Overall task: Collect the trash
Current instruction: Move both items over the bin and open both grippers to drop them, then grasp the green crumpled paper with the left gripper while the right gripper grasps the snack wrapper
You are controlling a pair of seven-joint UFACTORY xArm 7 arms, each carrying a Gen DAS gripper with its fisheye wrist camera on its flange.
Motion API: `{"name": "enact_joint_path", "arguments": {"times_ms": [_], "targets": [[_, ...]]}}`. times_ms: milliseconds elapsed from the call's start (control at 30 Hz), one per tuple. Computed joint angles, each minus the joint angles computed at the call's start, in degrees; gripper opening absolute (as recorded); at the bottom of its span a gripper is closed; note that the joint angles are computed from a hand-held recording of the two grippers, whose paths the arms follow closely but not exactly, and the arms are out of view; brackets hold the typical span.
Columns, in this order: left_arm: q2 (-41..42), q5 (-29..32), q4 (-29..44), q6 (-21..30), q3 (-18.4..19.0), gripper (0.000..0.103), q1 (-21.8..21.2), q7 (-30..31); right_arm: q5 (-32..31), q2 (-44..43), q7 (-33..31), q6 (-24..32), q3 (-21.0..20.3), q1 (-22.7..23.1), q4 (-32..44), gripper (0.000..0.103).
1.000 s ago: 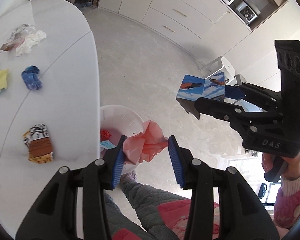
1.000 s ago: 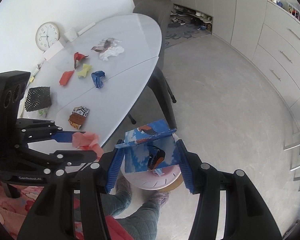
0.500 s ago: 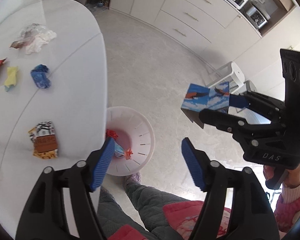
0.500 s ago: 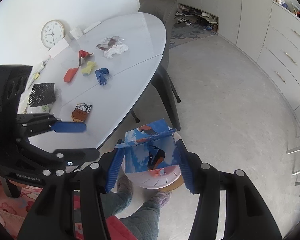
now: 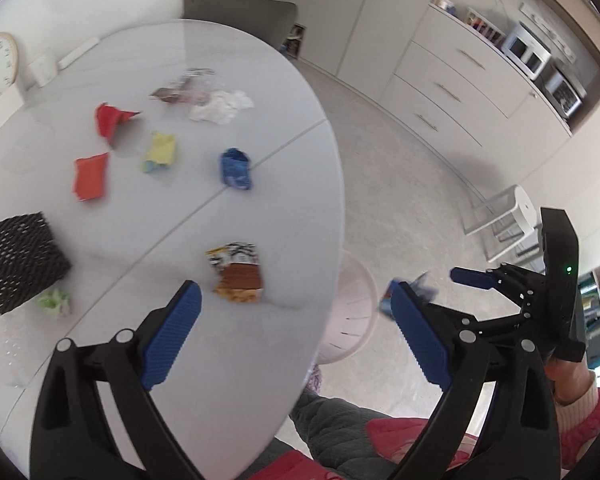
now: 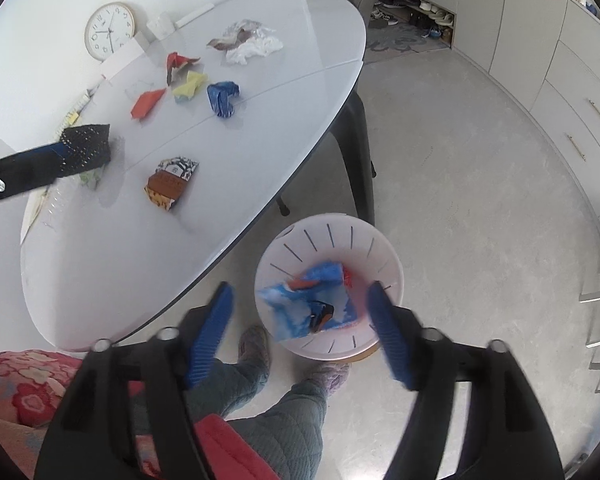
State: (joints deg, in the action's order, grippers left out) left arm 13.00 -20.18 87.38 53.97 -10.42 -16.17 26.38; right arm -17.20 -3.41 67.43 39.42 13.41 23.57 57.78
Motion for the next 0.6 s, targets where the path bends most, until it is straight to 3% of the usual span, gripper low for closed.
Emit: {"name": "enact_joint_path", "arguments": {"times_ms": [67,333,600], "targets": [[-0.09,0.24,0.05,-0.09,0.78,0.092,0.81,-0.50,-0.99,1.38,0.95,1.22,0.28,0.23,1.54,0.086],[-0.19,1.16,0.10,-1.01,2.80,0.092,4.33,-1.83,-5.39,5.58,3.69,6.32,-0.36,2.18,9.59,0.097],[0.19,2.01,0.56,-1.15,4.28,0.092,8.02,-0.60,-8.91,13.03,1.12,7.85,-2.21,5.04,20.91,0.100]]}}
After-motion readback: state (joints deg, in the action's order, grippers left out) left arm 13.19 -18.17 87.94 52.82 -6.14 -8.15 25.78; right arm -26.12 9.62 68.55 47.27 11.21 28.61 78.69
